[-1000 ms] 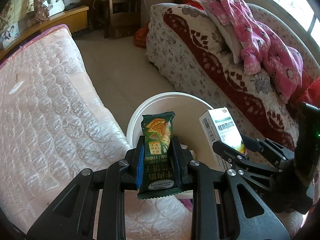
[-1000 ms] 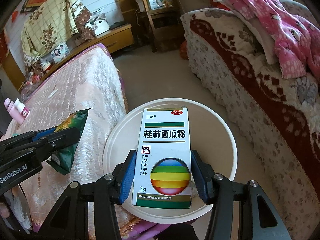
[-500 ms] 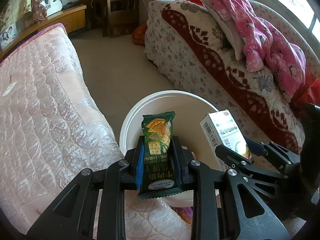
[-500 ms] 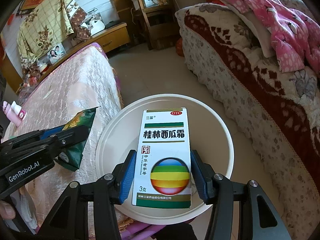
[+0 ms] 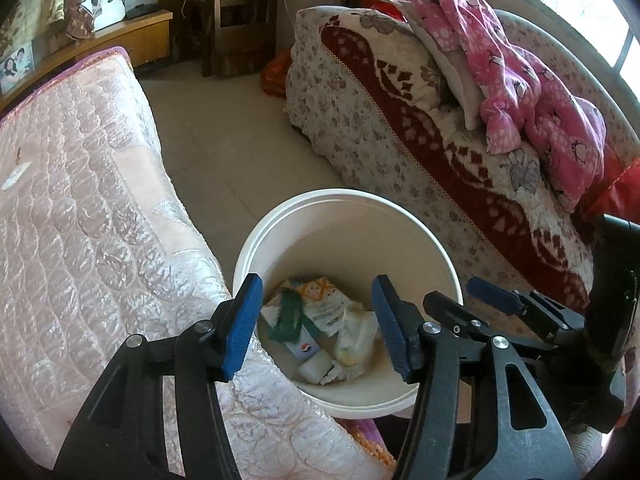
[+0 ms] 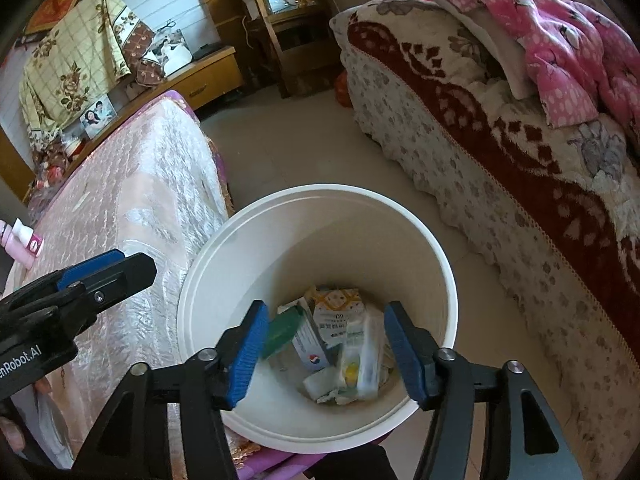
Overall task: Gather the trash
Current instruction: 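Move both tools back over the remaining trash on the bed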
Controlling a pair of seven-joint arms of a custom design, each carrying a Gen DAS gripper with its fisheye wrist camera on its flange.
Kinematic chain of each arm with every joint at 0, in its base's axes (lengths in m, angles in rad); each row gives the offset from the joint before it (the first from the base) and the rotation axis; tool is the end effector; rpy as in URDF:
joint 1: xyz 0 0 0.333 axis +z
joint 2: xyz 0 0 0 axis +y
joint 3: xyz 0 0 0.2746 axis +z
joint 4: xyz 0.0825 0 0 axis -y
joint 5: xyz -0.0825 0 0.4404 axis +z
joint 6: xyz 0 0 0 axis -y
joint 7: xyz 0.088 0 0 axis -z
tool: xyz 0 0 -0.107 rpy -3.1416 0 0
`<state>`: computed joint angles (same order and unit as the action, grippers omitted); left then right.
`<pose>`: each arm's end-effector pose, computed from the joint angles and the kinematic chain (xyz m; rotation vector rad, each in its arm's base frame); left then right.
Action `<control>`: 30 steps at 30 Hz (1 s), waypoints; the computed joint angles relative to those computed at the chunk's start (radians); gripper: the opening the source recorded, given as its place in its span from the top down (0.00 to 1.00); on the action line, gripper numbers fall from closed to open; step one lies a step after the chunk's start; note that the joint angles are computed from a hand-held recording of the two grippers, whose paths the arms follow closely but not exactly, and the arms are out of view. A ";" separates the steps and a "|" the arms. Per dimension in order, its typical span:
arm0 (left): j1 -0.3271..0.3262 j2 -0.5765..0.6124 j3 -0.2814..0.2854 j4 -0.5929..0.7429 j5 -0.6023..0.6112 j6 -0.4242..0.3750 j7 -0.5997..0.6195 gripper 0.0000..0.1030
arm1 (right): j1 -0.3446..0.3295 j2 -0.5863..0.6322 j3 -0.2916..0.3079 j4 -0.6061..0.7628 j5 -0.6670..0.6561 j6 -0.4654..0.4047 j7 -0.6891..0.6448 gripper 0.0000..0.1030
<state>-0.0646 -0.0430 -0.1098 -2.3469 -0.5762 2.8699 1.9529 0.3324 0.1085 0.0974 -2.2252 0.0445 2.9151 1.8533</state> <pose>0.5752 -0.0703 0.3276 -1.9277 2.0159 -0.8305 0.5642 0.2555 0.3115 -1.9197 1.7311 -0.2828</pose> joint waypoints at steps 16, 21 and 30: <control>-0.009 -0.048 0.013 -0.046 0.037 0.020 -0.031 0.46 | 0.012 0.006 -0.010 0.010 -0.059 -0.008 0.051 0.41; -0.014 -0.079 0.028 -0.075 0.037 0.034 -0.034 0.46 | 0.008 0.008 -0.005 0.014 -0.056 -0.008 0.049 0.40; -0.019 -0.176 0.067 -0.165 0.083 0.066 -0.071 0.46 | 0.043 0.012 -0.025 0.023 -0.195 0.010 0.134 0.39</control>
